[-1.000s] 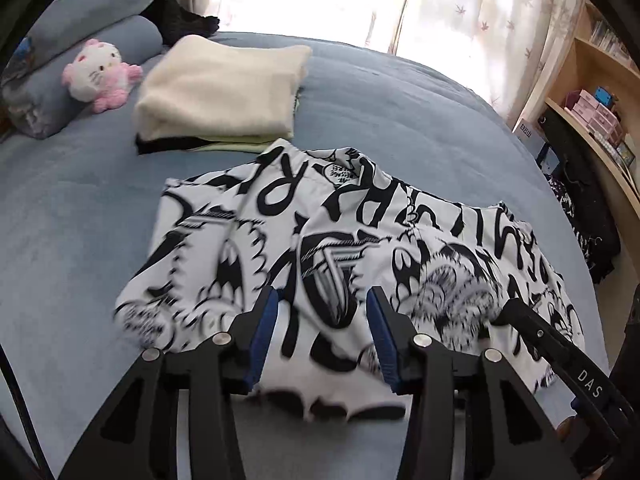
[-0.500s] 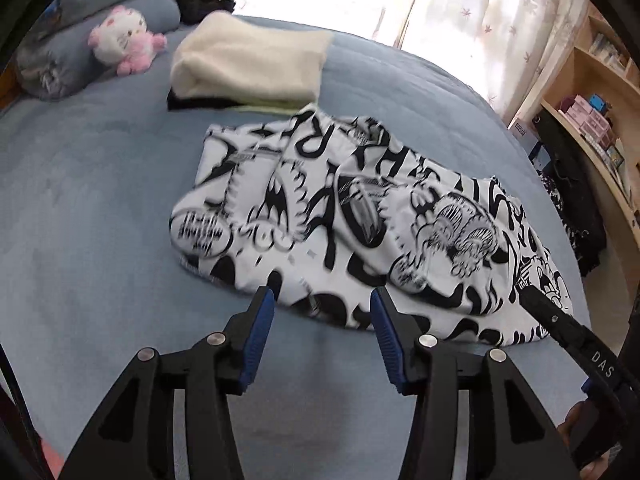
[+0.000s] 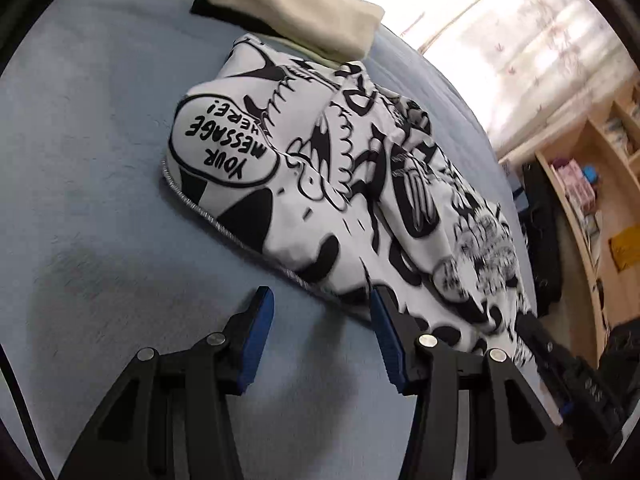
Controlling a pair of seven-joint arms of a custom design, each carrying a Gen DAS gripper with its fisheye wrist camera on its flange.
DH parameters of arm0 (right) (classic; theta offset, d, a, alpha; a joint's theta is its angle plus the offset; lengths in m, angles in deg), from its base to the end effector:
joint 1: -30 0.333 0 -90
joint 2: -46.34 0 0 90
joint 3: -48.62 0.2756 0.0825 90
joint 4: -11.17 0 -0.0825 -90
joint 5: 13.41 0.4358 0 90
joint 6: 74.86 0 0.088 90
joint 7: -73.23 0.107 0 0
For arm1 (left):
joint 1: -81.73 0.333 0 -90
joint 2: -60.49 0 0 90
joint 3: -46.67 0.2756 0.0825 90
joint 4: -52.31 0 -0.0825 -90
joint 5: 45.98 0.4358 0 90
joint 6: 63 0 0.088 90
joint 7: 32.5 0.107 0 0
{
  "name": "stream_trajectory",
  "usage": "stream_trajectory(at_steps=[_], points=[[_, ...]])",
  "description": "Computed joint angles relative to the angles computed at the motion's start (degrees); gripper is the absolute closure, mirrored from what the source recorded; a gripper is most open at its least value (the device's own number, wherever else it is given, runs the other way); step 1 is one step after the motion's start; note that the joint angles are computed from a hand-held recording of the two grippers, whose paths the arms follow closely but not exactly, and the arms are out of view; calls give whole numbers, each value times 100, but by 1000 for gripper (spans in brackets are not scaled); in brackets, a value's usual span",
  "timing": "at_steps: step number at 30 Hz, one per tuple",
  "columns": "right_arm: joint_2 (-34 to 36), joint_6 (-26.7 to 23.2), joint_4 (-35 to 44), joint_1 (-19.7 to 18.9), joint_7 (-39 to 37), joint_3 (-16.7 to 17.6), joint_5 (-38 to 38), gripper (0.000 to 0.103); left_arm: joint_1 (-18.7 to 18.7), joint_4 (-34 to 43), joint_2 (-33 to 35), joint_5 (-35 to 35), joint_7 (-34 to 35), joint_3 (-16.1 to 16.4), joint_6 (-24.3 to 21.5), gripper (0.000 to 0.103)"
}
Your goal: Fold large clothes
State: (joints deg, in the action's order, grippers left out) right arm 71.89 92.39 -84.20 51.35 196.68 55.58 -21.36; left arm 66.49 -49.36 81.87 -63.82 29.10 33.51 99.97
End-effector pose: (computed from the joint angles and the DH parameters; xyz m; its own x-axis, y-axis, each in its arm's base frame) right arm 0.6593 0.3518 0.3847 0.1285 -0.9306 -0.3429 -0.7567 0.1315 -0.6404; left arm 0.6492 -0.3167 0.3683 0.1376 -0.8077 0.5734 -0.8480 -0.3952 -0.3532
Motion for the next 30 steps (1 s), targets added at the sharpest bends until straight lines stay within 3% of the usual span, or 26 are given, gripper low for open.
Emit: stream_trajectory(at_steps=[3,7,12,14,17,20,24,28,30], points=[[104,-23,137,40,15,-77,-89,96,67,348,370,-134,140,-63,198,53],[346,-136,509,94,30,-208,-248,97,-116,1146,978,111,-168,180,13,51],[933,-324,1474,399,383,-704,-761,97,-377,1992,1582,544,-599,492,-16,52],[1213,-435,1924,512,562,-903,-995,97,-650,2211,1714,917,-987,827,4,67],[1731,-564,2664,622,832,-1162,-1282,97,-920,2349,1791,1393,-1401,1169,197,79],[2214,-949,3308,545,774,-1116,-1302,97,-1414,2359,1732,2166,-1897,1767,307,86],[2655,-1660,3704,-60,-105,-213,-211,99,-1832,2517,1716,3068,-2394,2280,425,89],[2075,-1019,2624,99,97,-453,-262,99,-2056,2936,1828,3747,-2544,2470,405,90],[1919,-828,2334,52,139,-412,-196,99,-2123,3154,1892,4053,-2570,2497,345,90]])
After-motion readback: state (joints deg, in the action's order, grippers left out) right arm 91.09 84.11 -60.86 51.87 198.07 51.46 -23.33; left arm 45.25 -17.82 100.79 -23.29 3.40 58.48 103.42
